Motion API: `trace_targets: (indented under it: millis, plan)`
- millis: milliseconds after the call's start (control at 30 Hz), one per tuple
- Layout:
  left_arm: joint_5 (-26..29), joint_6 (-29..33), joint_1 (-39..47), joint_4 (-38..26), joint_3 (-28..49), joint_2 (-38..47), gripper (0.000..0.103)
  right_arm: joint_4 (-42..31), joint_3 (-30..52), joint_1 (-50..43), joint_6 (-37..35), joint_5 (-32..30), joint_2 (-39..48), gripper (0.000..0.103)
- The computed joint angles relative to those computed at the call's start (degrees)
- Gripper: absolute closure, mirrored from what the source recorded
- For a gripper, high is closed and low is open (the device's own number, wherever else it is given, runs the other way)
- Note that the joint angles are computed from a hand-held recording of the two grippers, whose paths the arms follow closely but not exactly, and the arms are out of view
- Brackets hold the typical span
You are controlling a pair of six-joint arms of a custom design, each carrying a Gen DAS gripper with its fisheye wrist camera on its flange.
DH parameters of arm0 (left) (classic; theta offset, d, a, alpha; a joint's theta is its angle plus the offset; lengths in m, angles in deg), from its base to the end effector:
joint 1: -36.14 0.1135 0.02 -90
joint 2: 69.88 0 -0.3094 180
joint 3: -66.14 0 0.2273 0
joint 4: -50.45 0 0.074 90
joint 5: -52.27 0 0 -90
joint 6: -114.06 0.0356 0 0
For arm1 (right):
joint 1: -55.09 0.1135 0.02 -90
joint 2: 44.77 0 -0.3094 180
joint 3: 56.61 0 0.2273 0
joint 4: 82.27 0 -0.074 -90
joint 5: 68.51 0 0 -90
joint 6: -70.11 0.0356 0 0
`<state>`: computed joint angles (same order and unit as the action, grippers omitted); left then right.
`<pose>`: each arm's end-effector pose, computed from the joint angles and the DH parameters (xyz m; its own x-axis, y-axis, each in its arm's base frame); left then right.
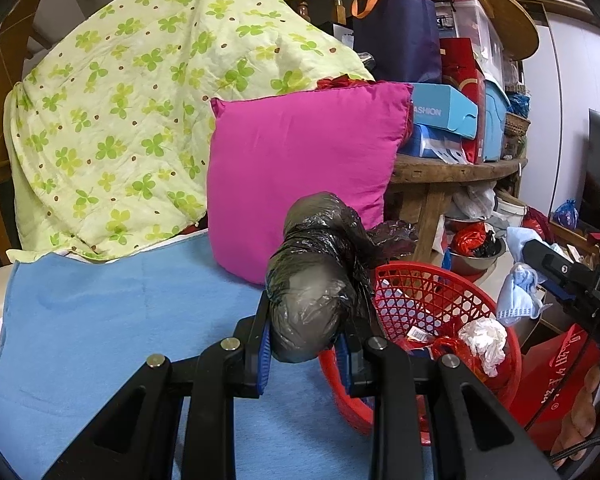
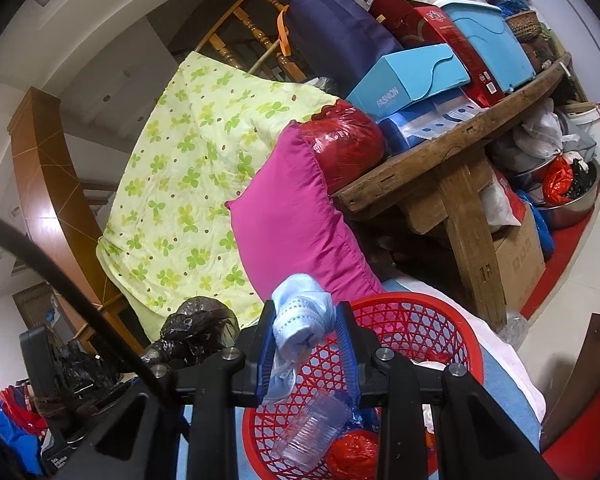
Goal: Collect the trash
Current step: 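Carry the light-blue cloth and black bag over the red wastebasket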
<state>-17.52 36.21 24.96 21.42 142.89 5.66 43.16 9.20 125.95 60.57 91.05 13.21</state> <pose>0.2576 -0.0634 0.3678 -0.3462 0.2698 -0.8985 0.5673 0.8230 0.0285 0.0775 0.1217 0.3439 -0.1573 0.5972 -0.7865 0.2157 0.7980 0.5627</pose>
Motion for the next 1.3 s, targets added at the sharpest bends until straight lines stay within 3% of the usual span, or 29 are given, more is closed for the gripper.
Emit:
trace_targets:
  millis: [967,1300]
  plan:
    - [-2.3,-0.5,-5.0,0.0,-0.6,1.7,0.074,-1.8,-1.8,-2.6,3.0,-2.2,-1.9,0.071]
    - [-2.6,-0.2,-5.7,-0.3,-0.3,2.6,0.074,0.7,-3.4,-4.2,1.9,-3.1,-2.9,0.071]
